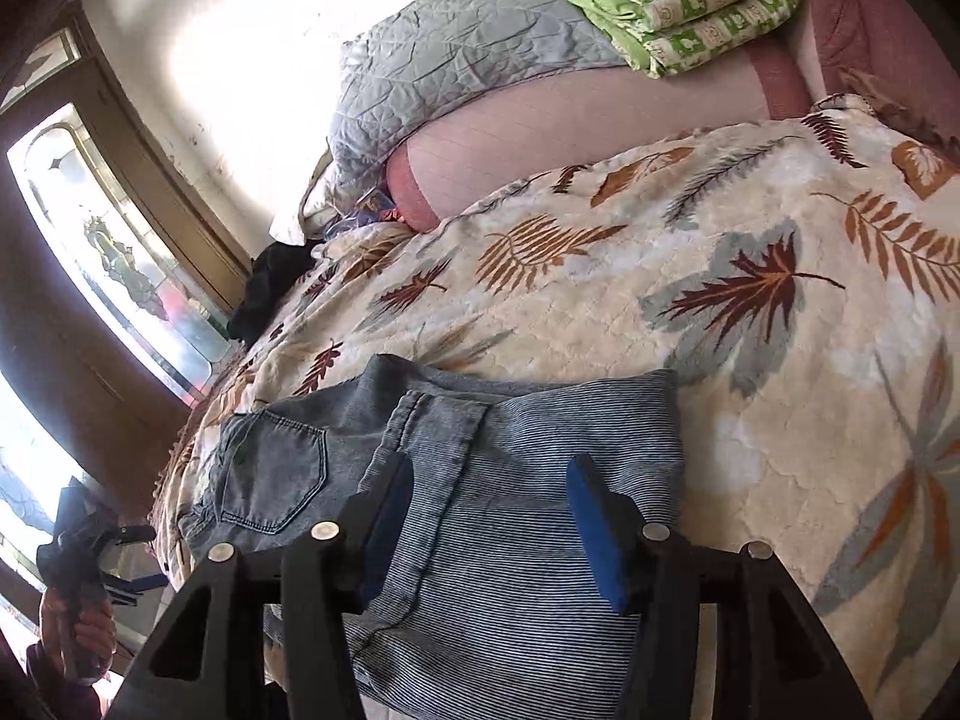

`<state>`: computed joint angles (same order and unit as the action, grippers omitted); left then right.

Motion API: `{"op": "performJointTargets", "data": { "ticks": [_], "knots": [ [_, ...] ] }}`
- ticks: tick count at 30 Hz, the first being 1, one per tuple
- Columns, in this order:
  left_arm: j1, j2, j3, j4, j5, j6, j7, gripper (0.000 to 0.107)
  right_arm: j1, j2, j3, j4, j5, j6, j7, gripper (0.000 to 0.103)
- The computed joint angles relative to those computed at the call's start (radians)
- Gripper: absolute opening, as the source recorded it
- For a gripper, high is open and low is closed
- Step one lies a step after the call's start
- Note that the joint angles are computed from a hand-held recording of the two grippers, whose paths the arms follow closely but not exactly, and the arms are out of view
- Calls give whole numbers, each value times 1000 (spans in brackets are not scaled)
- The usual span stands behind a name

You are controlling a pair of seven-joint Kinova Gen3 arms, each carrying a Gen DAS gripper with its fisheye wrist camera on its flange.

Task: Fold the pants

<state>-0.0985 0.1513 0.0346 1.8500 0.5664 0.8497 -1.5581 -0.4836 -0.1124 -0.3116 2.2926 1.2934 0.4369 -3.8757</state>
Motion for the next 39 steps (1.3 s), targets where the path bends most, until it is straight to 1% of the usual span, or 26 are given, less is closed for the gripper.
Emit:
{"op": "performJointTargets", "data": {
  "ticks": [3, 6, 7, 10, 12, 14, 17, 20, 22, 23, 24, 26, 31, 34, 35, 36, 37, 39],
  "knots": [
    [1, 43, 4, -22, 21, -12, 35, 99, 5, -26, 0, 15, -7, 4, 2, 57],
    [-6, 79, 16, -35, 51, -16, 48, 99, 24, -58, -4, 39, 8, -7, -29, 57],
    [-14, 87, 24, -33, 73, -19, 35, 99, 32, -69, -5, 47, 17, -14, -40, 57],
    [-46, 101, 48, -24, 160, -21, -48, 93, 47, -92, -12, 60, 21, -14, -51, 57],
    [-64, 115, 54, -20, 211, -14, -93, 84, 58, -99, -16, 63, 23, -22, -55, 57],
    [-83, 124, 58, -7, 267, -8, -138, 78, 65, -102, -21, 63, 23, -23, -54, 57],
    [-103, 126, 66, 17, 350, -10, -227, 77, 70, -100, -26, 59, 14, -25, -35, 57],
    [-101, 128, 59, 26, 394, -28, -273, 76, 74, -88, -28, 47, -7, -28, 5, 57],
    [-90, 141, 52, 20, 387, -38, -267, 75, 75, -80, -33, 40, -20, -25, 26, 57],
    [-87, 142, 50, 22, 385, -47, -261, 70, 75, -76, -35, 37, -23, -24, 35, 57],
    [-90, 142, 51, 30, 394, -54, -270, 69, 73, -72, -39, 31, -33, -15, 50, 57],
    [-95, 136, 51, 38, 404, -61, -286, 69, 71, -67, -43, 26, -44, -6, 65, 57],
    [-69, 135, 49, 25, 365, -111, -250, 69, 68, -58, -40, 22, -47, -8, 71, 57],
    [-43, 134, 52, 18, 317, -149, -219, 68, 62, -54, -43, 19, -41, 3, 69, 57],
    [-34, 130, 52, 17, 295, -163, -201, 61, 60, -53, -41, 17, -45, 3, 76, 57],
    [-24, 126, 51, 15, 268, -174, -182, 52, 58, -53, -42, 16, -48, 9, 77, 57],
    [-18, 125, 51, 11, 242, -178, -166, 48, 56, -52, -42, 15, -52, 15, 80, 57],
    [-19, 121, 55, 12, 221, -184, -151, 39, 57, -57, -39, 18, -49, 12, 71, 57]
  ]
}}
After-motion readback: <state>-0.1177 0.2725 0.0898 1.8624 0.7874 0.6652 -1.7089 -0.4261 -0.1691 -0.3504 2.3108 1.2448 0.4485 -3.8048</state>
